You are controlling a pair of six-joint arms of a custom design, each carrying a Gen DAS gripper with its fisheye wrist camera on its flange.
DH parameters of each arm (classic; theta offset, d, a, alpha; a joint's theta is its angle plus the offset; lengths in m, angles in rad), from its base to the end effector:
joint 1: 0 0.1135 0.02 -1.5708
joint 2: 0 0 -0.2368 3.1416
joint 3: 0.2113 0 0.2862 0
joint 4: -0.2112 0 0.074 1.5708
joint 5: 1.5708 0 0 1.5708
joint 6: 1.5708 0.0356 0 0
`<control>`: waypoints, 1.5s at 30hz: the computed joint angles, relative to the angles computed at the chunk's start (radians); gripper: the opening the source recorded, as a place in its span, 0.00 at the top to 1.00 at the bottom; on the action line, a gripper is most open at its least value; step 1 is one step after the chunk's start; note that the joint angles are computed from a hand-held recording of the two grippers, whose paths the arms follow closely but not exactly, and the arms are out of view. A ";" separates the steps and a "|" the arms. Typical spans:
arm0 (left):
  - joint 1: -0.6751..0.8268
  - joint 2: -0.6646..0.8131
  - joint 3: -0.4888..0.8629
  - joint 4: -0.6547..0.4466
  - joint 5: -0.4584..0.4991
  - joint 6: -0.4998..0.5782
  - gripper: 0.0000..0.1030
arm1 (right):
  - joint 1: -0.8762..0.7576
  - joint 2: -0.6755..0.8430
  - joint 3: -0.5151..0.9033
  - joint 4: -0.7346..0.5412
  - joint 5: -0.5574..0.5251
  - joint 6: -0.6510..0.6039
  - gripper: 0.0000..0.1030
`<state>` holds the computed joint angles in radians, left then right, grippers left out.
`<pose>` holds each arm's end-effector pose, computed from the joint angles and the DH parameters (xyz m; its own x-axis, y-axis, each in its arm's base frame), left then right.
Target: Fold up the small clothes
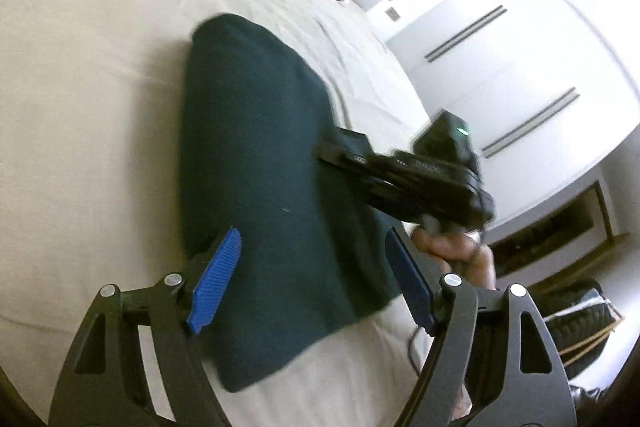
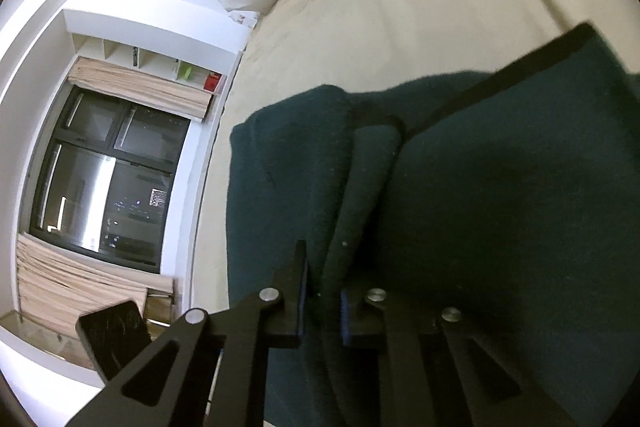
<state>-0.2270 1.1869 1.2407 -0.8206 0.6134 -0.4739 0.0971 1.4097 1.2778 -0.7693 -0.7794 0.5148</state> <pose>0.2699 -0.0834 0.3365 -0.8698 -0.1821 -0.4586 0.2147 0.6971 -0.6840 0.3250 0.0568 0.2921 -0.9269 0.2616 -0.2690 -0.0538 0.6168 0.7853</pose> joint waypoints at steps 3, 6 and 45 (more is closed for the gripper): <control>0.007 0.025 0.014 0.002 0.009 0.024 0.28 | -0.046 -0.021 0.012 -0.047 0.004 -0.038 0.88; -0.015 0.051 0.043 -0.003 0.017 0.045 0.28 | -0.128 -0.030 0.028 -0.111 0.001 -0.092 0.88; -0.205 0.371 0.215 0.137 -0.082 0.010 0.28 | -0.419 -0.122 -0.073 -0.306 -0.206 -0.264 0.48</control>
